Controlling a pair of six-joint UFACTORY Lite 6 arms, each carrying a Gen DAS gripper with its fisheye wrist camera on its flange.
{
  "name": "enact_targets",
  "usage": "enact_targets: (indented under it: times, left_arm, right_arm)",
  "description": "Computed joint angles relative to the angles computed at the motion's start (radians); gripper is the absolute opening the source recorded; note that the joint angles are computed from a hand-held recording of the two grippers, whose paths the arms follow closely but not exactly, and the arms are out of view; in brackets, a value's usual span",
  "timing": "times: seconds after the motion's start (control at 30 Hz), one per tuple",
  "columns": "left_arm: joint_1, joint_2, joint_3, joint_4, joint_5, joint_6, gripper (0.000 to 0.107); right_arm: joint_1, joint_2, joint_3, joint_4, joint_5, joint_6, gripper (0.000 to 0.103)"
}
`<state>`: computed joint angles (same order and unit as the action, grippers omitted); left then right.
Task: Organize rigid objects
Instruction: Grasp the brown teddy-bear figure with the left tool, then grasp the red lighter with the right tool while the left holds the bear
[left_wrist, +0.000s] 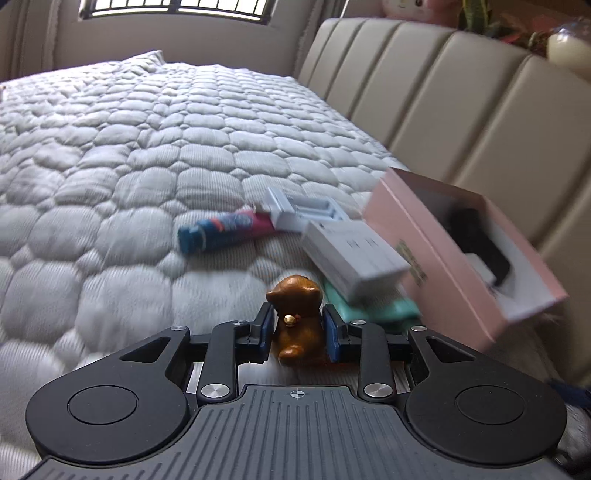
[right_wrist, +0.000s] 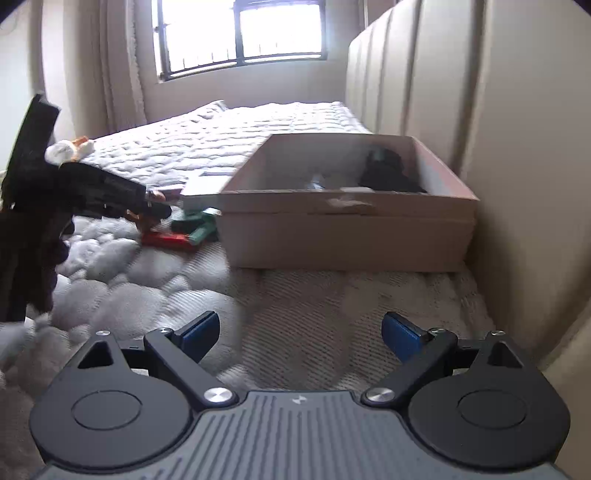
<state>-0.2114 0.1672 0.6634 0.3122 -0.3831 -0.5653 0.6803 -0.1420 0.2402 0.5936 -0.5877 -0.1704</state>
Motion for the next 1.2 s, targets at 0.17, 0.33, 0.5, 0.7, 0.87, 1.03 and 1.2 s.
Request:
enact_targets:
  times: [0.17, 0.33, 0.5, 0.7, 0.87, 1.03, 1.2]
  left_arm:
    - [0.040, -0.298, -0.240, -0.068, 0.062, 0.043, 0.032]
    - [0.168, -0.541, -0.409, 0.132, 0.099, -0.139, 0.032]
    - [0.335, -0.607, -0.471, 0.481, 0.056, -0.386, 0.032]
    - [0.547, -0.650, -0.533, 0.852, -0.094, -0.615, 0.032]
    - [0.669, -0.643, -0.550, 0.939, -0.184, -0.646, 0.032]
    - [0.710, -0.657, -0.559, 0.979, -0.204, -0.668, 0.032]
    - [0.707, -0.693, -0.571, 1.025, -0.205, -0.721, 0.032]
  right_arm:
    - [0.076, 0.069, 0.143, 0.038, 0.066, -0.026, 0.095]
    - [0.193, 0.234, 0.364, 0.202, 0.068, -0.115, 0.095]
    - [0.257, 0.460, 0.634, 0.432, 0.080, -0.286, 0.095]
    - [0.266, 0.715, 0.961, 0.852, 0.054, -0.656, 0.095]
    - [0.221, 0.822, 1.117, 1.052, 0.085, -0.816, 0.095]
    - [0.215, 0.886, 1.220, 1.184, 0.089, -1.006, 0.096]
    - [0.228, 0.889, 1.237, 1.252, 0.055, -1.078, 0.083]
